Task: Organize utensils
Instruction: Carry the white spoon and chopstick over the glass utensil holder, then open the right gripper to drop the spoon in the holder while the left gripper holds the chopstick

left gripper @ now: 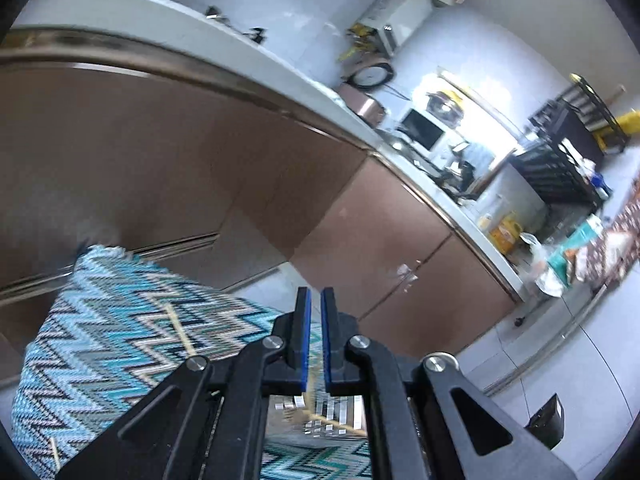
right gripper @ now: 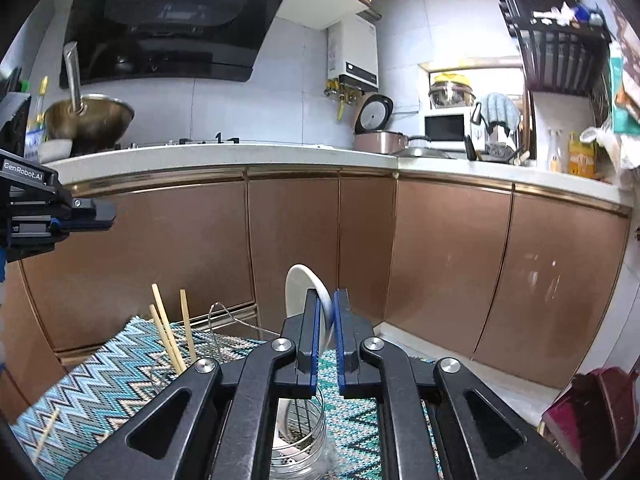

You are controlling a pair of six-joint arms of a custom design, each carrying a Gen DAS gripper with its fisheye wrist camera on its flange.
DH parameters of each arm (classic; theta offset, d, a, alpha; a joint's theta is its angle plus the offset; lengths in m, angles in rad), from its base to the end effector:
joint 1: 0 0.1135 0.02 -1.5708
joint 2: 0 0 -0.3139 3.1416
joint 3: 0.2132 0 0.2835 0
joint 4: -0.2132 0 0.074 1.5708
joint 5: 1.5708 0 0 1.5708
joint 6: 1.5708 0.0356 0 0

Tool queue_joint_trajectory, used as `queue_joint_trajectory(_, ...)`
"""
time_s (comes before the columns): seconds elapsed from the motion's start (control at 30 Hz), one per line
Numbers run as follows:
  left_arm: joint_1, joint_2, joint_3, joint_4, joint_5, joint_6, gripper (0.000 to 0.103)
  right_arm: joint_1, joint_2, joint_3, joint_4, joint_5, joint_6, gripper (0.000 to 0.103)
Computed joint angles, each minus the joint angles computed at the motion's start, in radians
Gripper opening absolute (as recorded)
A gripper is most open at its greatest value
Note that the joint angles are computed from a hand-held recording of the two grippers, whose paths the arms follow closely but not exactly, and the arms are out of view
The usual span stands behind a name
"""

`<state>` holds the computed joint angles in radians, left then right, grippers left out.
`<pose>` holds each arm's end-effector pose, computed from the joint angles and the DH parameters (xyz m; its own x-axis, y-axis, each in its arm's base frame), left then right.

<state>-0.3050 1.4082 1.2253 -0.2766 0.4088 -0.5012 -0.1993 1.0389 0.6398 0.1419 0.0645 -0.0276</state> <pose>0.3278 -0.1180 0.3845 -0.6667 -0.2523 -0.7013 0.3364 0.7378 -0.5853 0.2400 -0.0508 0.3038 -0.2564 0.0237 -0.9663 0.2517 0.9668 -0.0431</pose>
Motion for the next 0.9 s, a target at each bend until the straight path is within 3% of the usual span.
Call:
queue_joint_trajectory(0.17, 0.085, 0.022, -0.028, -0.045, 0.026, 0.044, 0.006, -0.012, -0.025, -0.050, 0.015, -0.043, 0.030, 0.016)
queue_joint_trajectory(0.23, 0.110, 0.054, -0.013, -0.085, 0.039, 0.061, 0.019, -0.025, -0.057, -0.055, 0.000, -0.064, 0.056, 0.039)
queue_joint_trajectory(0.3, 0.127, 0.123, 0.033, -0.160, 0.054, 0.102, 0.036, -0.053, -0.109, -0.071, -0.002, -0.096, 0.096, 0.049)
queue_joint_trajectory(0.53, 0.092, 0.449, 0.286, -0.403, -0.072, 0.231, 0.037, -0.312, -0.284, -0.159, -0.120, -0.299, 0.227, 0.049)
queue_joint_trajectory(0.7, 0.056, 0.645, 0.471, -0.499, -0.113, 0.224, 0.033, -0.505, -0.215, -0.219, -0.132, -0.441, 0.242, 0.049)
queue_joint_trajectory(0.9, 0.007, 0.775, 0.626, -0.578, -0.204, 0.196, 0.021, -0.548, -0.132, -0.250, -0.074, -0.499, 0.266, 0.049)
